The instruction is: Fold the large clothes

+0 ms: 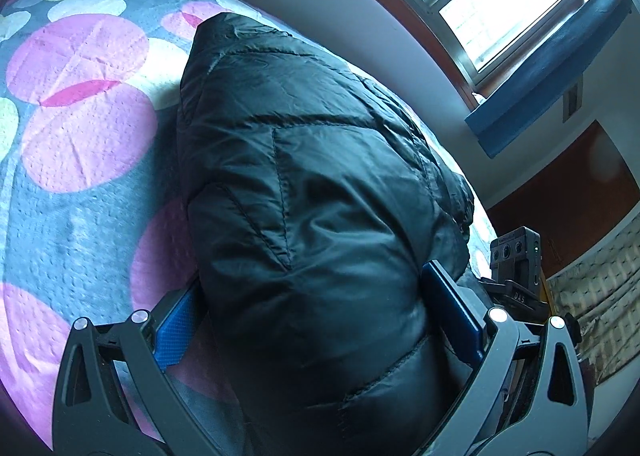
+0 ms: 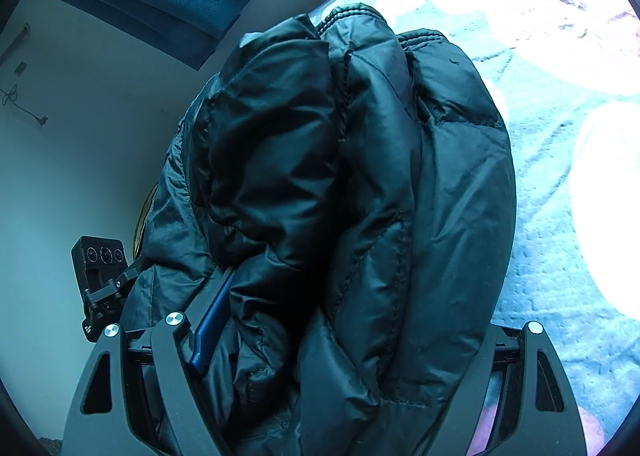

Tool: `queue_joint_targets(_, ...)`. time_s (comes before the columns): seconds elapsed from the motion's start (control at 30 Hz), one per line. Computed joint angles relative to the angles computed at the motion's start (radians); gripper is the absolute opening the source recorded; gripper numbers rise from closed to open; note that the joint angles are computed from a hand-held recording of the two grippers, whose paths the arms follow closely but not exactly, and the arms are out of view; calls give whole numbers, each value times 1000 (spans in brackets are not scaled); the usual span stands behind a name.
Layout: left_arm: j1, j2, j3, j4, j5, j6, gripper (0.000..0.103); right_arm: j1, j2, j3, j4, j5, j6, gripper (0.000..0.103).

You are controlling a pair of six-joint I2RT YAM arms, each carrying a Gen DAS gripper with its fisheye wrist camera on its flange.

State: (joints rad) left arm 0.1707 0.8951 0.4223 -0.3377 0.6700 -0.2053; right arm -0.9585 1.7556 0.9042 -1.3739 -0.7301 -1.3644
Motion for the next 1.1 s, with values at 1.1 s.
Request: queue_joint_targets(1.1, -58, -106, 51, -93, -129, -24, 101, -136, 99, 139, -104, -6, -48, 81)
